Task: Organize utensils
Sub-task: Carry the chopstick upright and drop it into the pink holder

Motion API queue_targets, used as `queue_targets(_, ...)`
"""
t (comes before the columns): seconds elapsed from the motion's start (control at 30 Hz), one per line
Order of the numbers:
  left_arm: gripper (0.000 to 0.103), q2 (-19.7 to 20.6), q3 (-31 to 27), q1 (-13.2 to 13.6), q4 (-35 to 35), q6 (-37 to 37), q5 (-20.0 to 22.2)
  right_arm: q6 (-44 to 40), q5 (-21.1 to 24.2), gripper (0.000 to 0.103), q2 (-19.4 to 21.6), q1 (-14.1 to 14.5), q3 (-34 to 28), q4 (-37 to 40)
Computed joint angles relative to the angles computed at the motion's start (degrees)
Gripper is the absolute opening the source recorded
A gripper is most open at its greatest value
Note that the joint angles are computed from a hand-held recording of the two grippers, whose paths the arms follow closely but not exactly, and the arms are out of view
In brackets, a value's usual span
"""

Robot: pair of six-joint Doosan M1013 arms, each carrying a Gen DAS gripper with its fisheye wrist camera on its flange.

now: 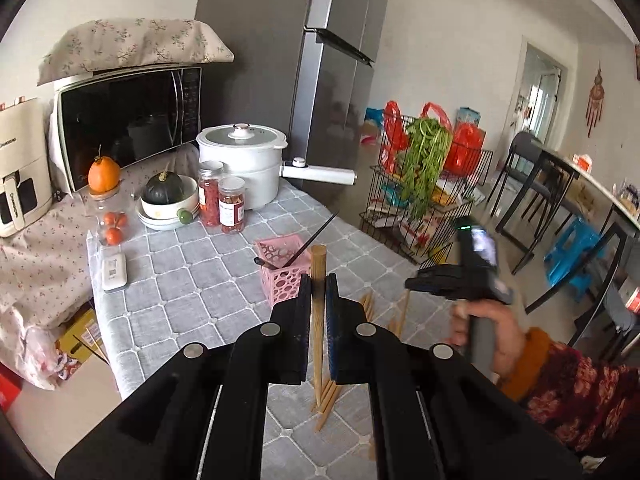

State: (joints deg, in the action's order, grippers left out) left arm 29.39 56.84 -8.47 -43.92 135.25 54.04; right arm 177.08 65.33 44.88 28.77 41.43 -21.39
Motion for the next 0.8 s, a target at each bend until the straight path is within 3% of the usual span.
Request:
queue_targets(0.13,0.006,-0.2,-0.3,0.0,-1.2,-2.1,-0.1,0.5,-4.2,0.006,-4.2,2.1,3.2,-5.1)
queue_targets(0.37,0.006,0.7,-4.3,-0.7,-0.9,-7.8,-0.4,-3.9,-4.3,0.005,-7.0,4.3,0.8,-11.0)
queue_targets(0.6,0.006,5.0,-14.9,-2.5,4.1,-16.2,-3.7,-8.0,-5.8,0.006,-6.7,4.0,-6.2,-13.6)
queue_targets(0.8,0.006,12.5,-28.6,-4.0,12.2,-25.7,-1.3,-12.4,-5.5,0.006,-2.9,2.7,-15.4,-12.2)
